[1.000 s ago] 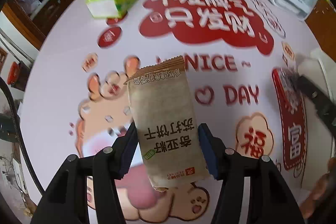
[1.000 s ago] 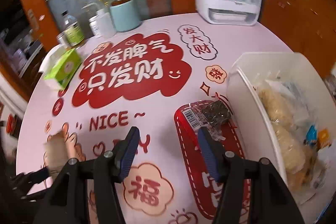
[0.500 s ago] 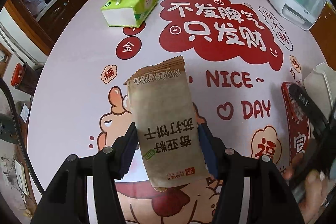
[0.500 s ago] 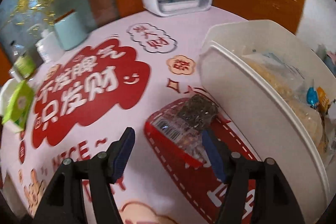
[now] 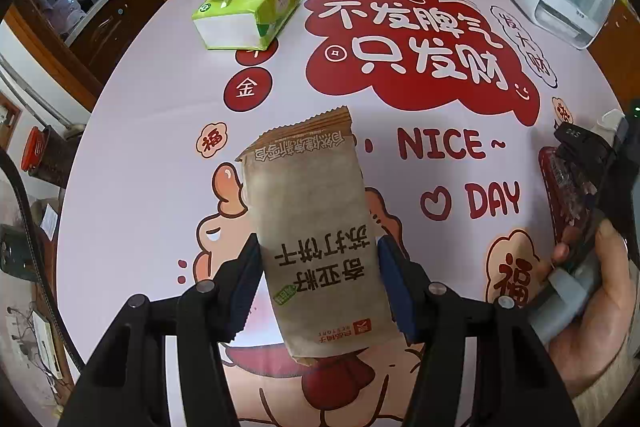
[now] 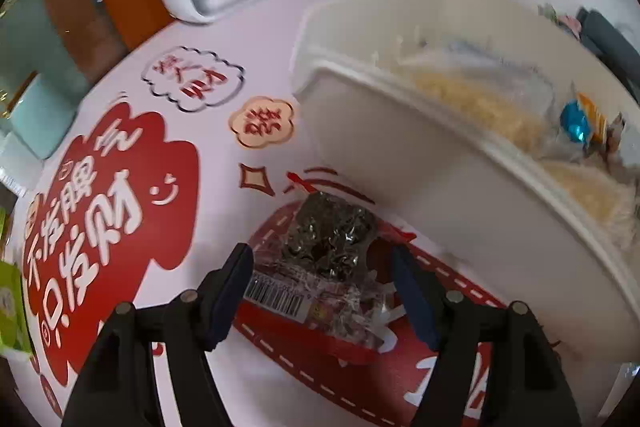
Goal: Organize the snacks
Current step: 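Grasp the red seaweed snack pack with the right gripper while the left holds the biscuit bag, then lift both held snacks and carry them over the white tray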
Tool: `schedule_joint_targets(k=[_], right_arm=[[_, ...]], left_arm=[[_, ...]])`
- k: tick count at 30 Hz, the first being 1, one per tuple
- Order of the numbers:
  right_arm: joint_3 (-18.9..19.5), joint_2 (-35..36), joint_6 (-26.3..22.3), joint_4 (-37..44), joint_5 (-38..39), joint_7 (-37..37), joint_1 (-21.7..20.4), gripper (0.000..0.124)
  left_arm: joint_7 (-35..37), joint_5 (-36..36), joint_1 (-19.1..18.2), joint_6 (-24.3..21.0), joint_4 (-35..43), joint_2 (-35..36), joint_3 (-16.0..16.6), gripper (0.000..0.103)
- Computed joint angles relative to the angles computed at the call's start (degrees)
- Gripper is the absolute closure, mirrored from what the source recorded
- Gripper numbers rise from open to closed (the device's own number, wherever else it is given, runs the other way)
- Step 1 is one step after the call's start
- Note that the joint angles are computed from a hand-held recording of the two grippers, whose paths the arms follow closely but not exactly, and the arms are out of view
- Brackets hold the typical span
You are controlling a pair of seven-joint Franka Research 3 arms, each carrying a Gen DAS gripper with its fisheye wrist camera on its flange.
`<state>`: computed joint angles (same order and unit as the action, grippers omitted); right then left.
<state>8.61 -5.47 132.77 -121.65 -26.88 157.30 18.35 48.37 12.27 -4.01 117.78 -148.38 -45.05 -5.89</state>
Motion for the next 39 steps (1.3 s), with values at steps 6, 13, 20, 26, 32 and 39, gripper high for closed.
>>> schedule_joint_targets(k=[6,13,20,26,32,39], right_arm=[[0.22,2.27,-3.73,2.84,-4.42,1.29,1.11,0.050],[-0.44,0.61,-0.68,0.66,-5.29,-0.95,1.21,0.072],[-1.10,-2.66,6.86,-3.73,0.79,-12.60,0.07,0.109],[-1.42,-9.11,12.11,-9.56,11.18,-26.82,-0.39,0.113],[-4.61,-18.61,15.19,-14.61,24.64,-45.93,2.27,0.118],[-8.34,-30.14,17.83,-18.47,34.45,-62.38,3.94,0.118]], left_arm=[[0.77,0.08,-0.30,0.21,0.69,1.01,-0.03,0.047],[0.70,0.14,-0.49,0.46,1.74,2.04,-0.49,0.047],[-0.53,0.36,-0.93,0.29,3.38,3.15,-1.46,0.047],[-2.23,0.99,-1.72,0.17,5.92,4.64,-2.79,0.047],[-4.38,2.00,-2.70,-0.01,9.68,6.63,-4.29,0.047],[-6.63,1.95,-4.80,0.78,16.12,10.78,-5.76,0.047]])
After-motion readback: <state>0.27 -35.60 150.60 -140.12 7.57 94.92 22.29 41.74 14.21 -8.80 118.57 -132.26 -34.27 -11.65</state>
